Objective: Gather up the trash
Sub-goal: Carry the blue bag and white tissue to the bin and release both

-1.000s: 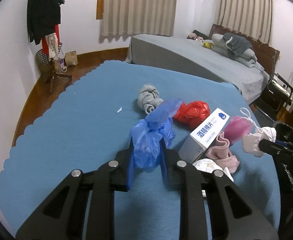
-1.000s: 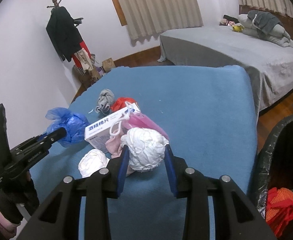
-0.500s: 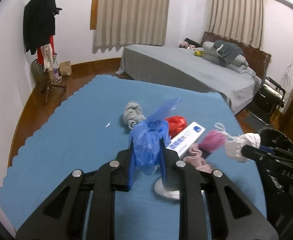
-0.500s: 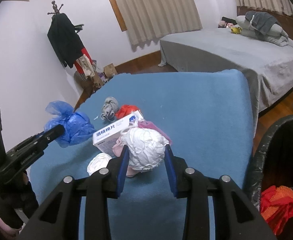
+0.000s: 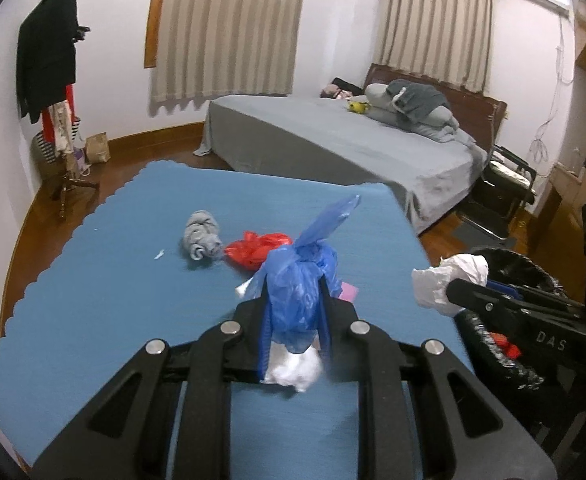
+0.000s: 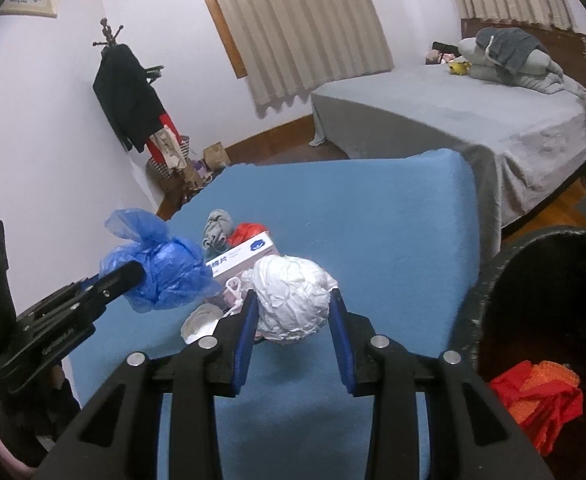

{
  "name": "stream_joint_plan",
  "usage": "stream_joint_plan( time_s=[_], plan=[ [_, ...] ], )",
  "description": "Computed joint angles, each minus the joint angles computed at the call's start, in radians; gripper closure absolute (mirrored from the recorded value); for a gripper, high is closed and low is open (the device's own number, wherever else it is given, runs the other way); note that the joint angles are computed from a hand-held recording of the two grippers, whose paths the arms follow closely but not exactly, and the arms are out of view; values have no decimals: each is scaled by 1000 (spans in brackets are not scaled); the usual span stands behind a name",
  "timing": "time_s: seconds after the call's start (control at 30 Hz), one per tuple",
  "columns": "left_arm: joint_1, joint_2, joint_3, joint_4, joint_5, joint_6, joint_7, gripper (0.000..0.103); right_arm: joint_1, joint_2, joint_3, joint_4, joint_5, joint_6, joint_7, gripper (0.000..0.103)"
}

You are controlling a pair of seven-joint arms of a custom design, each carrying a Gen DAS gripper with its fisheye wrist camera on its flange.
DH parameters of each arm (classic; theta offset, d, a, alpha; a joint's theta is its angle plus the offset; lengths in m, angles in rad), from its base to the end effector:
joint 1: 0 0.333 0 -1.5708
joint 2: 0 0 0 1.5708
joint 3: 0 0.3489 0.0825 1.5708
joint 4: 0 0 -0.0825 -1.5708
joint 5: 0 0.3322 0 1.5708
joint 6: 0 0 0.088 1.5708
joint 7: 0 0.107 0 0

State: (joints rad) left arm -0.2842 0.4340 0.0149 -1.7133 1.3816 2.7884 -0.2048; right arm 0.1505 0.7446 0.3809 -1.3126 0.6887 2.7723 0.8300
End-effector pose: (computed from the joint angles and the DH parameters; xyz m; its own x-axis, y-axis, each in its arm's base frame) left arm 0.6232 -0.2201 0.4386 0.2380 -0.9635 0.1223 -0.5274 -0.2339 -0.8168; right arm 0.7100 0.2702 0.4369 0.5929 -0.7337 -0.3320 -0.6410 -0.1804 -0.7460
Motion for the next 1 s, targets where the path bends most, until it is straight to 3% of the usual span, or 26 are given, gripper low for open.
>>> stream_joint_plan(
  time_s=[0.33,0.53,0.83,1.0],
  plan=[
    [-36,29,-8,75,5,15,38,84,-61,-66,31,-98,69,77,-57,68],
    [-63,80,-3,158,-53,41,119,84,-100,-105,43,-153,124,133,-90,68],
    [-113,210,10,350,-235,93,347,84,-160,-148,34,-221,166,213,-91,68],
    [-115,317,-37,497,-390,101,546,84,-203,-160,28,-254,169,244,-74,68]
  ],
)
